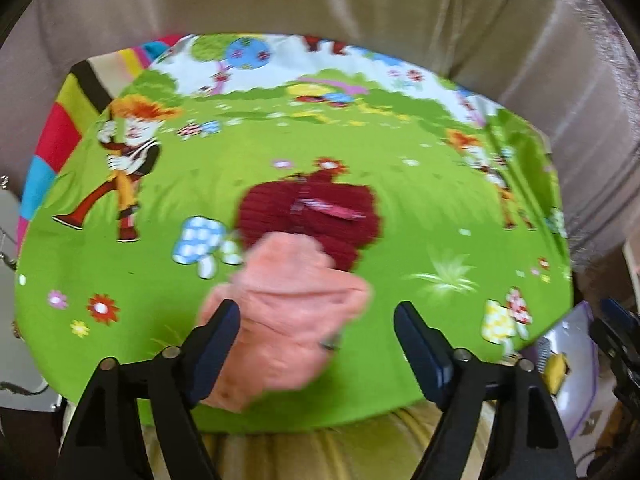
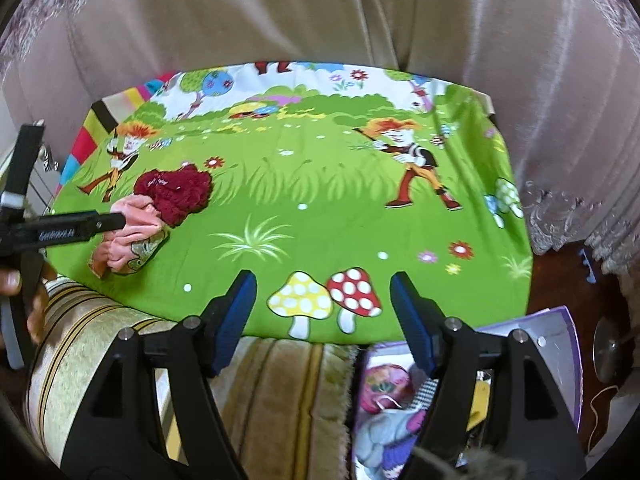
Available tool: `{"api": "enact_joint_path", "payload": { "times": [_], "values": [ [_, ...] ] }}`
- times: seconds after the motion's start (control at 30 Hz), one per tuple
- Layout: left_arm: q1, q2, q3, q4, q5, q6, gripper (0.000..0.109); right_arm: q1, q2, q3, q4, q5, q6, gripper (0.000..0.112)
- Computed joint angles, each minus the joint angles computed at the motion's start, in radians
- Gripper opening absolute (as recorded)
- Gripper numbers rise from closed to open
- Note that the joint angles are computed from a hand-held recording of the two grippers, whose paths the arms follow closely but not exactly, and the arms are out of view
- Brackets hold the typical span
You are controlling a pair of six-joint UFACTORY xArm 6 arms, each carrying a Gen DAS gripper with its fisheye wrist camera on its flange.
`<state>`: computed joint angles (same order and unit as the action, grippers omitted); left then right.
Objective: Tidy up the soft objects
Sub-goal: 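Move both open tools back over the remaining pink and red items, then grasp the pink fluffy towel with the left tool while the right tool grasps the red knit hat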
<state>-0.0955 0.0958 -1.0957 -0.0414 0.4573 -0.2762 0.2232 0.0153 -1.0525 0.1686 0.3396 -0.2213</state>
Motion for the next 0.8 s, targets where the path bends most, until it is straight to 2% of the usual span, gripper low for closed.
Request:
{"api": "enact_joint_path", "payload": {
  "times": [0.2, 0.4, 0.47, 0.5, 0.57, 0.63, 0.8],
  "values": [
    [0.042, 0.104, -0.084, -0.037, 0.080, 0.024, 0.082, 0.032, 0.052, -0.054, -0.052, 0.017, 0.039, 0.075],
    [0.051, 0.154, -0.114, -0.161, 0.122, 0.124, 0.080, 0.058, 0.114, -0.117, -0.102, 0.040, 0.072, 0.077],
    [0.053, 0.156, -0.116, -0.152, 0.128, 0.117, 0.055, 0.066, 0.135, -0.141, -0.113, 0.051, 0.084, 0.077],
    [0.053, 0.151, -0.109, -0.134, 0.120, 0.109, 0.051, 0.072, 0.150, -0.157, -0.115, 0.058, 0.085, 0.077],
    [0.055, 0.144, -0.102, -0.171, 0.113, 0.141, 0.033, 0.084, 0.172, -0.182, -0.126, 0.065, 0.092, 0.077],
    [0.059, 0.124, -0.078, -0.200, 0.096, 0.166, 0.022, 0.098, 0.197, -0.209, -0.117, 0.074, 0.084, 0.077],
    [0.078, 0.044, 0.008, -0.250, 0.044, 0.173, 0.018, 0.141, 0.272, -0.301, -0.099, 0.109, 0.053, 0.078]
  ]
}}
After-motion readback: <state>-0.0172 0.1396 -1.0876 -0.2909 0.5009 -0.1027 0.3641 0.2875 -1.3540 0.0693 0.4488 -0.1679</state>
